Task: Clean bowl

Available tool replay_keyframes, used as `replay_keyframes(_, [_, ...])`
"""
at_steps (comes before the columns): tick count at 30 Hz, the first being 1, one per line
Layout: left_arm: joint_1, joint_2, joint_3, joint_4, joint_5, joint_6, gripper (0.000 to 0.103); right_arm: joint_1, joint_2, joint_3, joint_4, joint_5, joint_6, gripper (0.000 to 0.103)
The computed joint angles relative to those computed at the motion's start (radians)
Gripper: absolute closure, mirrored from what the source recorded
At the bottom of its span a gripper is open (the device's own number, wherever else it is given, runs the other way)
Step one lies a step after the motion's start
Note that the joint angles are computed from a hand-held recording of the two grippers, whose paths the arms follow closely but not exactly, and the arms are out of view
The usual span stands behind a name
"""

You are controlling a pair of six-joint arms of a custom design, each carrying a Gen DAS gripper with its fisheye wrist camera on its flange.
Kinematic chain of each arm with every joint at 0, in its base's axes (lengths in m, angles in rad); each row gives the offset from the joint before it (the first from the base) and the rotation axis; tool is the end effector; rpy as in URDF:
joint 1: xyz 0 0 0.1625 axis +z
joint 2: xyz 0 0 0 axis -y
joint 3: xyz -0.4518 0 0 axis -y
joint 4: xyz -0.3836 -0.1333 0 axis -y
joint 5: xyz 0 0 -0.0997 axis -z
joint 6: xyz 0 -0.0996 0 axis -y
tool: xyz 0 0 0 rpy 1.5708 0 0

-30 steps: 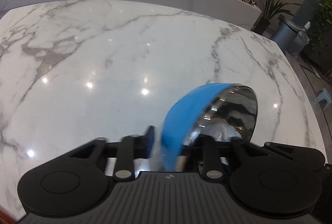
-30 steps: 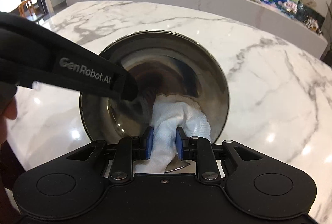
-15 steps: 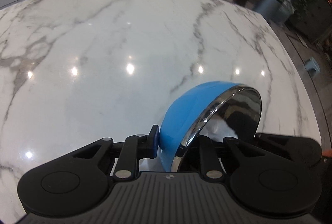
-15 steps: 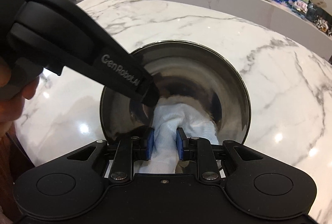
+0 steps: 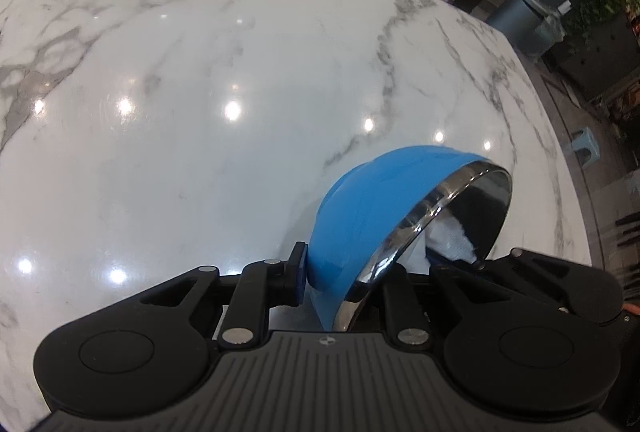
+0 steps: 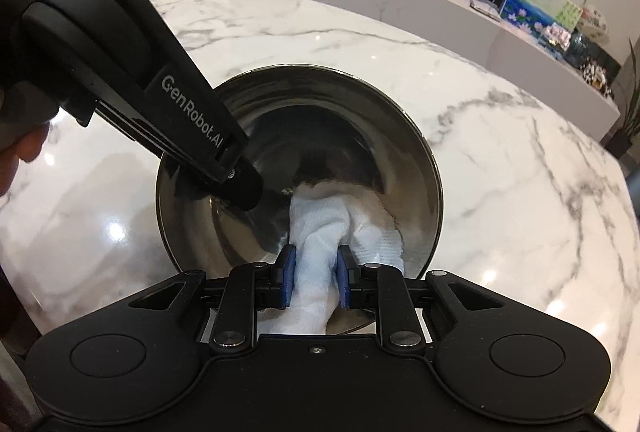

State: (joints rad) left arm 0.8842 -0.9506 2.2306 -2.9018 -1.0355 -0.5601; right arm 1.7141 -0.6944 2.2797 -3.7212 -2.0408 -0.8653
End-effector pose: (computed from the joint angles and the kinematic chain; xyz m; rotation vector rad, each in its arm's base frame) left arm -0.1597 -0.4852 0.0822 0.1515 2.6903 -0.4872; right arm 0.1549 -0.4559 0.0465 1.0445 -2.2482 0.4626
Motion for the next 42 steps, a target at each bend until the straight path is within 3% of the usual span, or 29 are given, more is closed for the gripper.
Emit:
replay_keyframes(2, [-0.002,0.002,0.006,-0.02,-0.001,-0.006,0.081,-0.007,-0.008,-0.007,0.023,0.011,0.022,0.084])
replay_keyframes(6, [-0.022,0.005,0.035,-0.078,0.031,-0.038,0.062,-0.014,-0.021,-0.003,0.04,0.024,0.055,0.084])
replay_keyframes(9, [-0.058,0.009,0.063,-0.101,0.094,-0.062,0.06,-0.011,-0.021,-0.006,0.044,0.024,0.07,0.084])
replay_keyframes(13, [-0.114,0.011,0.097,-0.127,0.197,-0.071,0.063,-0.008,-0.017,-0.019,0.055,0.022,0.066,0.084])
replay_keyframes(14, [-0.117,0.012,0.094,-0.121,0.201,-0.064,0.068,-0.01,-0.016,-0.025,0.058,0.025,0.063,0.084])
replay_keyframes(16, [-0.117,0.01,0.086,-0.104,0.194,-0.048,0.086,-0.015,-0.019,-0.023,0.057,0.038,0.063,0.084])
replay_keyframes(24, [-0.109,0.021,0.05,-0.037,0.22,-0.03,0.092,-0.029,-0.041,0.012,0.079,0.103,0.098,0.083])
replay_keyframes(28, [-0.105,0.031,0.038,-0.025,0.222,-0.019,0.094,-0.043,-0.056,0.017,0.121,0.179,0.091,0.083])
replay_keyframes(34, [-0.092,0.041,0.022,-0.03,0.205,0.013,0.094,-0.026,-0.026,-0.003,0.087,0.101,0.067,0.086])
replay_keyframes(38, [-0.093,0.054,0.029,-0.069,0.206,0.02,0.094,-0.029,-0.018,-0.005,0.074,0.09,0.085,0.085])
replay_keyframes(42, [-0.09,0.056,0.048,-0.088,0.19,-0.013,0.08,-0.042,-0.029,-0.001,0.09,0.113,0.13,0.085])
